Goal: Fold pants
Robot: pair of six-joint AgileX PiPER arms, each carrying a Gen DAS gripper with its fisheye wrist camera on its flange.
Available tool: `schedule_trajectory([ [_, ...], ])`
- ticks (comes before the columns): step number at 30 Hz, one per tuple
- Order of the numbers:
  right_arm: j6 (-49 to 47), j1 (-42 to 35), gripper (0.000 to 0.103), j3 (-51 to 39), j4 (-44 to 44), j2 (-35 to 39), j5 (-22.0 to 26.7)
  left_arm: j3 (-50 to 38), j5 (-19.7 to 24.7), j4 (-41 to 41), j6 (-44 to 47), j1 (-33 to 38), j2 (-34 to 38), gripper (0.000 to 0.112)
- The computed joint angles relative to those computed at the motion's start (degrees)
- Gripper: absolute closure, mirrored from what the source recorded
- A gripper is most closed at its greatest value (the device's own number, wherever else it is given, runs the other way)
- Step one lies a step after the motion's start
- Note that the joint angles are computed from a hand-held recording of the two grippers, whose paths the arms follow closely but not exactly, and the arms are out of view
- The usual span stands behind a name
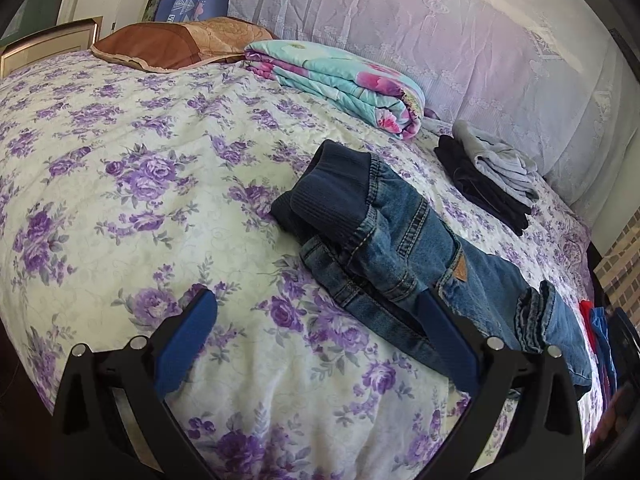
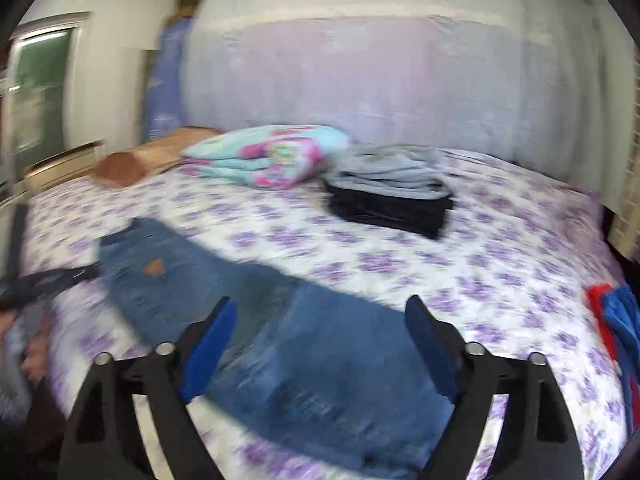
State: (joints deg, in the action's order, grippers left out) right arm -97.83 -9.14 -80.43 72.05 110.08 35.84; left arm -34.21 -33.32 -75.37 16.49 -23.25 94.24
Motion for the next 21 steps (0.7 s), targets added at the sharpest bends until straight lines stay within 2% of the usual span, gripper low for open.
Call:
schedule_trajectory([
  [2, 7.04, 3.26, 0.015, -3.95, -7.40, 3.48, -2.89, 0.29, -0.14, 1.32, -1.56, 0.12, 0.29, 0.014],
  [4, 16.54, 7.93, 0.014, -6.59, -18.86, 7.34, -9.71, 0.19, -0.15, 2.06, -2.12, 0.43, 0.94, 0.013],
  [5, 20.31, 9.65, 0.010, -8.60, -24.59, 11.41, -10.92, 0.09, -0.26, 2.05, -2.07, 0.40, 1.19, 0.013],
  [6, 26.04, 10.49, 0.005, -11.49, -29.98, 13.85, -9.84, 0.03, -0.42, 2.48, -2.31, 0.38, 1.55, 0.013],
  [8, 31.75, 9.61, 0.003, -16.73, -34.04, 15.65, -4.06, -0.19, -1.05, 1.98, -1.60, 0.05, 2.03, 0.013],
  [10, 28.29, 9.12, 0.004, -13.82, -30.67, 13.58, -5.31, -0.02, -1.07, 2.86, -2.30, 0.19, 2.19, 0.013],
  [11, 23.12, 8.46, 0.004, -9.89, -25.56, 10.90, -7.32, 0.09, -0.79, 3.52, -2.79, 0.49, 2.08, 0.013],
  [13, 11.66, 5.94, 0.004, -3.37, -14.10, 5.64, -6.07, 0.31, -0.31, 4.53, -3.54, 0.91, 1.94, 0.013],
  [15, 2.64, 4.15, 0.004, 1.99, -7.85, 2.31, -6.19, 0.32, 0.52, 4.87, -3.35, 1.47, 1.59, 0.013],
  [17, 1.38, 5.27, 0.004, 4.31, -10.78, 3.09, -11.33, 0.56, 2.21, 6.39, -4.36, 2.59, 0.88, 0.013],
  [18, -0.41, 5.51, 0.004, 4.82, -11.32, 4.16, -12.35, 0.69, 3.01, 7.53, -5.19, 3.26, 0.53, 0.013],
  [19, -1.83, 4.75, 0.004, 4.87, -9.56, 4.26, -11.08, 0.69, 4.58, 8.91, -6.14, 4.33, 0.03, 0.013],
  [21, 1.35, 3.96, 0.004, 3.19, -11.17, 4.86, -8.58, 0.34, 7.52, 10.46, -6.70, 6.33, -0.82, 0.013],
])
